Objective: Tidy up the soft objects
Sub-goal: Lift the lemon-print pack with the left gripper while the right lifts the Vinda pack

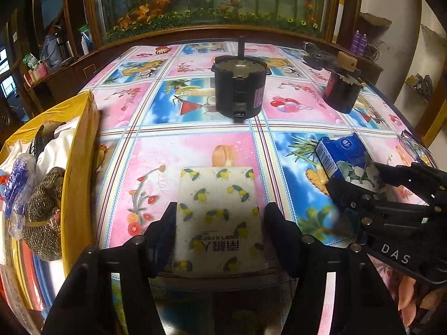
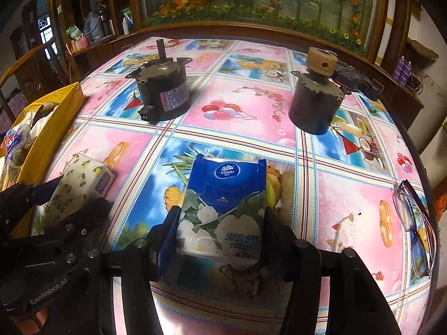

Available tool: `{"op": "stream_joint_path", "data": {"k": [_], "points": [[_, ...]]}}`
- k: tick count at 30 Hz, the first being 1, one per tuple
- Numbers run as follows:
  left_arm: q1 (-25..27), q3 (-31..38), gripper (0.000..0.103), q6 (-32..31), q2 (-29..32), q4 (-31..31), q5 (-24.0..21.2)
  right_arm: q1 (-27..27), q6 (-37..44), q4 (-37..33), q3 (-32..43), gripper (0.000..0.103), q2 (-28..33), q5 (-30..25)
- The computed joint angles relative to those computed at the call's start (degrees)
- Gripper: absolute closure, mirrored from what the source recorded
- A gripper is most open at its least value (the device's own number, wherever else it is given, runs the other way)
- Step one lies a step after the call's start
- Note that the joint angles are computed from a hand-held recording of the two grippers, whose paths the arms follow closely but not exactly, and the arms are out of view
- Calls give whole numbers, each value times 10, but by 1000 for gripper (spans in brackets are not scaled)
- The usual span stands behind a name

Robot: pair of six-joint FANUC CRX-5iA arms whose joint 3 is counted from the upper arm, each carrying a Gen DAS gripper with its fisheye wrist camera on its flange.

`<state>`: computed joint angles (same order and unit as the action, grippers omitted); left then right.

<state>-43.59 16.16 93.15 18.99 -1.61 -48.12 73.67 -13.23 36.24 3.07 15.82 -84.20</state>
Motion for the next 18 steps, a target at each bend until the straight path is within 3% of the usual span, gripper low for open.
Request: {"op": "stream_joint_path", "data": {"k": [12, 14, 18], "points": [[-3, 13, 42, 1, 6, -11, -10, -1, 2, 1, -2, 39, -1, 2], [-2, 10, 50, -4, 4, -7, -6, -1, 0, 3, -4, 39, -2, 3], [-3, 8, 51, -6, 3, -8, -2, 1, -1, 7, -3, 44, 1, 3]]}}
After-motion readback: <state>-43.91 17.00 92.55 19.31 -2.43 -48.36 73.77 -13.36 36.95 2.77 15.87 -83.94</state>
